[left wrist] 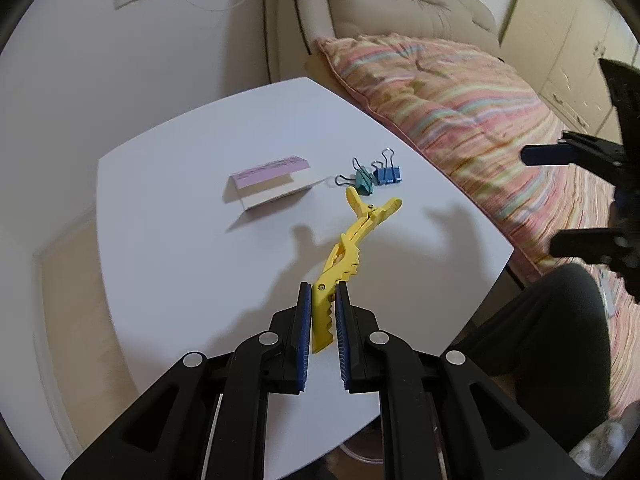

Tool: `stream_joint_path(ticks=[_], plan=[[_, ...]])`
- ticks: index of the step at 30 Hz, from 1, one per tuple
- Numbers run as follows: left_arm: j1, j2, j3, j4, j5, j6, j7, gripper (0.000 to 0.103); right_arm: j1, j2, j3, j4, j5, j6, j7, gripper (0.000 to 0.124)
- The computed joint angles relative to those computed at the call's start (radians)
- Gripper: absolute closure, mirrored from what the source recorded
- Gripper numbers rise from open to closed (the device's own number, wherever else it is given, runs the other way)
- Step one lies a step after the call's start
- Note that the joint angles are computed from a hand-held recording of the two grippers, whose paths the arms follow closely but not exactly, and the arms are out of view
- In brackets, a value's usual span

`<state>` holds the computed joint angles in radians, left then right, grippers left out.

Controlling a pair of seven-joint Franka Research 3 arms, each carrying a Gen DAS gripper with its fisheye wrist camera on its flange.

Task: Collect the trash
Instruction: 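Hold the yellow clip with the left gripper while the right gripper grasps the blue binder clip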

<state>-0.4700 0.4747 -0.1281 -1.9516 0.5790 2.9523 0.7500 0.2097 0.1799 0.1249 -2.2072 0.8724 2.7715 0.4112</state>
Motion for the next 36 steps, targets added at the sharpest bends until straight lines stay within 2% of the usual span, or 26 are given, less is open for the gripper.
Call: stream_joint_path(ticks=[5, 13, 14, 16, 22, 27, 33, 36], plan=[[-0.022, -0.035, 0.031, -0.031, 0.023, 0.011, -0.067, 0.091, 0.002, 0.079, -0.006, 0.078, -0.091, 0.011, 0.015, 0.024], [-0.021, -0.052, 0.036, -0.044, 0.065, 0.014, -0.118, 0.091, -0.023, 0.214, 0.01, 0.235, -0.231, -0.027, 0.05, 0.025], [-0.02, -0.055, 0.035, -0.046, 0.069, 0.014, -0.122, 0.091, -0.024, 0.226, 0.012, 0.248, -0.244, -0.029, 0.055, 0.028], [-0.019, -0.056, 0.033, -0.048, 0.075, 0.012, -0.13, 0.091, -0.02, 0.257, 0.007, 0.288, -0.285, -0.052, 0.078, 0.044], [-0.012, -0.058, 0.03, -0.054, 0.087, 0.01, -0.149, 0.091, -0.025, 0.337, 0.008, 0.385, -0.36, -0.101, 0.119, 0.063], [-0.005, -0.053, 0.024, -0.057, 0.084, 0.01, -0.152, 0.091, -0.046, 0.382, 0.029, 0.444, -0.368, -0.15, 0.115, 0.077], [0.0, -0.05, 0.024, -0.063, 0.079, 0.012, -0.154, 0.091, -0.052, 0.413, 0.035, 0.485, -0.362, -0.169, 0.112, 0.087], [0.0, -0.051, 0.026, -0.067, 0.078, 0.013, -0.157, 0.091, -0.049, 0.424, 0.033, 0.503, -0.367, -0.192, 0.119, 0.1]])
